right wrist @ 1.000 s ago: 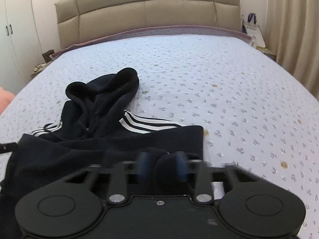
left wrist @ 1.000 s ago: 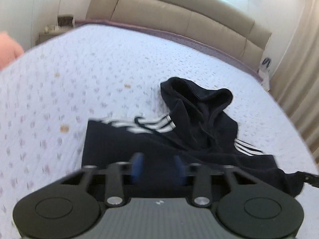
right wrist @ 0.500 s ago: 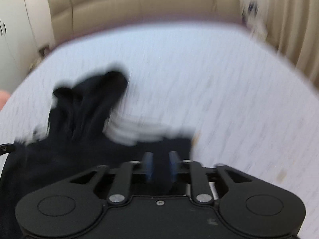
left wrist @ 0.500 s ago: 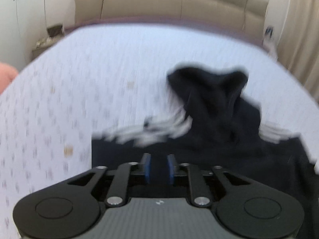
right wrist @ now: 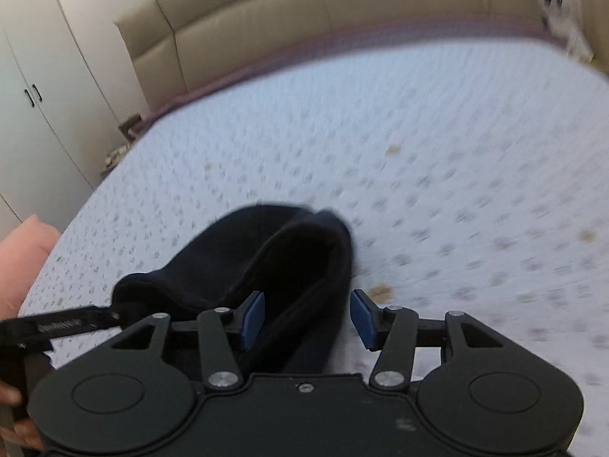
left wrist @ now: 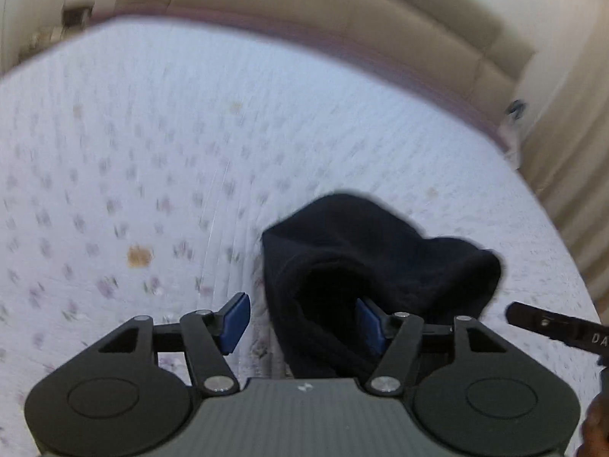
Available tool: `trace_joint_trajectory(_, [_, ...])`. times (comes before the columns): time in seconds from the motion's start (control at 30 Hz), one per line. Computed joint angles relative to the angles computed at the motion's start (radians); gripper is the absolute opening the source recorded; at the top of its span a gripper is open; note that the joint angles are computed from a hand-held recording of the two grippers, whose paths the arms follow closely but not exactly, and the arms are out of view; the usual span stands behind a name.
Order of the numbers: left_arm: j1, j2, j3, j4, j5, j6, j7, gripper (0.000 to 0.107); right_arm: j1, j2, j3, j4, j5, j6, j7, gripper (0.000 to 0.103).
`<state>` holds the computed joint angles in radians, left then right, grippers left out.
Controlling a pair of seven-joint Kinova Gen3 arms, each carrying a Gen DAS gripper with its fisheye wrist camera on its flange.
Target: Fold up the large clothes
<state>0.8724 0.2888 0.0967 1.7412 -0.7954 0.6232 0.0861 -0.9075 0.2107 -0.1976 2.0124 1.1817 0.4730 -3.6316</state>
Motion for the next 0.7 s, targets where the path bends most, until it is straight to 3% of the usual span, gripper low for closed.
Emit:
trace_joint_trajectory(0.03, [-0.045, 0.02, 0.027, -0.011, 0.037, -0.009, -0.041, 0.055, 0.012, 0.02, 0.007, -0.019, -0.022, -0.024, 0.011, 0.062])
trace_joint_trajectory(0.07, [-0.091, 0.037, 0.067, -0.024, 0.062, -0.001, -0.081, 0.037, 0.012, 0.047, 0.019, -0.046, -0.06, -0.033, 0.039, 0.059])
trace_joint_trajectory(0.1, [-0.122, 0.064, 0.099, -0.046, 0.075, 0.014, -0.122, 0.016, -0.007, 0.078, 0.038, -0.068, -0.081, -0.024, 0.079, 0.046])
trace_joint_trajectory(0.13, [-0.135, 0.08, 0.117, -0.065, 0.071, 0.038, -0.146, 0.016, -0.044, 0.105, 0.069, -0.086, -0.086, 0.0, 0.115, 0.009])
trace_joint_trajectory(0.17, [-0.129, 0.081, 0.122, -0.076, 0.052, 0.064, -0.155, 0.01, -0.09, 0.113, 0.097, -0.094, -0.075, 0.041, 0.135, 0.007])
trace_joint_trajectory(0.27, [-0.019, 0.025, 0.029, -0.024, -0.066, 0.066, -0.081, 0.009, -0.229, 0.06, 0.165, -0.058, 0.033, 0.162, 0.096, 0.006])
trace_joint_trajectory(0.33, [0.053, -0.058, -0.064, 0.062, -0.113, -0.006, 0.0, 0.009, -0.313, -0.031, 0.217, 0.026, 0.095, 0.192, 0.015, 0.006])
trace_joint_trajectory(0.4, [0.067, -0.108, -0.102, 0.138, -0.137, -0.072, 0.054, 0.009, -0.345, -0.092, 0.243, 0.101, 0.127, 0.176, -0.066, 0.006])
trace_joint_trajectory(0.5, [-0.041, -0.102, -0.048, 0.214, -0.091, -0.157, 0.045, 0.013, -0.257, -0.068, 0.206, 0.16, 0.124, 0.08, -0.123, 0.006])
trace_joint_trajectory(0.6, [-0.125, -0.102, -0.008, 0.314, -0.163, -0.279, 0.136, 0.031, -0.118, -0.02, 0.122, 0.193, 0.098, -0.021, -0.119, 0.005])
trace_joint_trajectory(0.63, [-0.138, -0.126, -0.01, 0.35, -0.194, -0.319, 0.177, 0.035, -0.072, -0.037, 0.078, 0.203, 0.101, -0.027, -0.106, 0.012])
trace_joint_trajectory(0.67, [-0.138, -0.154, -0.029, 0.382, -0.208, -0.359, 0.202, 0.045, -0.029, -0.054, 0.032, 0.206, 0.087, -0.017, -0.076, 0.033])
trace_joint_trajectory(0.7, [-0.12, -0.185, -0.059, 0.41, -0.224, -0.382, 0.211, 0.058, 0.009, -0.079, -0.013, 0.208, 0.063, 0.004, -0.045, 0.046])
